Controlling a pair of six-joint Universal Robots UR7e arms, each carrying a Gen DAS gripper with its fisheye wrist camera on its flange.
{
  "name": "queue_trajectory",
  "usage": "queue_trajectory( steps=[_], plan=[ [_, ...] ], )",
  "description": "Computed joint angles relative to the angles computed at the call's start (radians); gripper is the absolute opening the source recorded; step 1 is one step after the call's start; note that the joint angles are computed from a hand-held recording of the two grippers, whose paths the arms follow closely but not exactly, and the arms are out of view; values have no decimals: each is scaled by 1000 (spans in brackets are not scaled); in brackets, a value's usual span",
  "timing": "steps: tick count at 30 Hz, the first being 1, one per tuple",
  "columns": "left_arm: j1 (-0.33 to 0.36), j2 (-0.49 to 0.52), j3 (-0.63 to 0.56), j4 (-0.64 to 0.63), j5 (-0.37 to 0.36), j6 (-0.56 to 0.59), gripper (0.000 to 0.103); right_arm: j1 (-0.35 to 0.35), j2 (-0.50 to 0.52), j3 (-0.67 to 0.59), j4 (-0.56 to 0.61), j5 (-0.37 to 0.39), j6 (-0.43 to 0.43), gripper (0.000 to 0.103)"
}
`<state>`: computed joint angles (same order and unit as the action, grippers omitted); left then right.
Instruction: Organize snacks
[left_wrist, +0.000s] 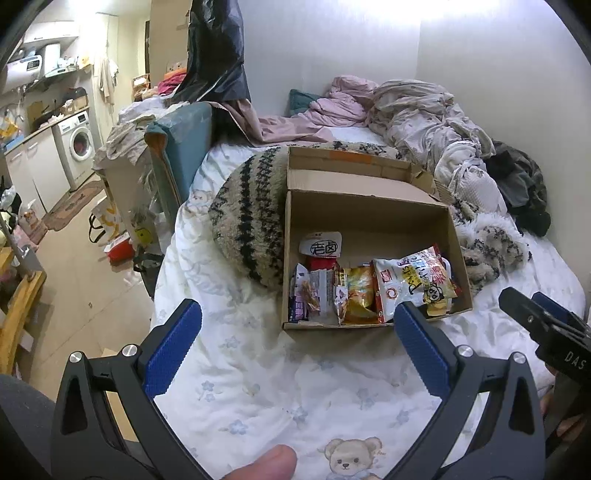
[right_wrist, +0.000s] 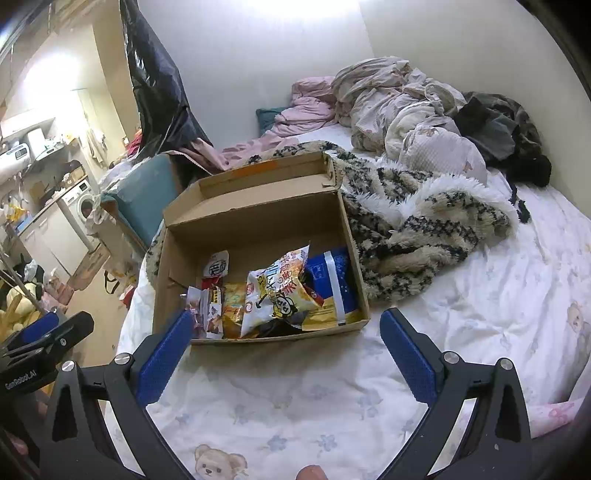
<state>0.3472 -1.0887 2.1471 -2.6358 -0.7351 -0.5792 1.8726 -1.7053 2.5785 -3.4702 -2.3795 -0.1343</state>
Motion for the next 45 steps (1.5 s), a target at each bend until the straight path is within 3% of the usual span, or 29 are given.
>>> queue_trajectory(
  steps=[45],
  plan=[
    [-10,-3,5,-1,10,18,103,14,12,1,12,-13,0,103]
  ],
)
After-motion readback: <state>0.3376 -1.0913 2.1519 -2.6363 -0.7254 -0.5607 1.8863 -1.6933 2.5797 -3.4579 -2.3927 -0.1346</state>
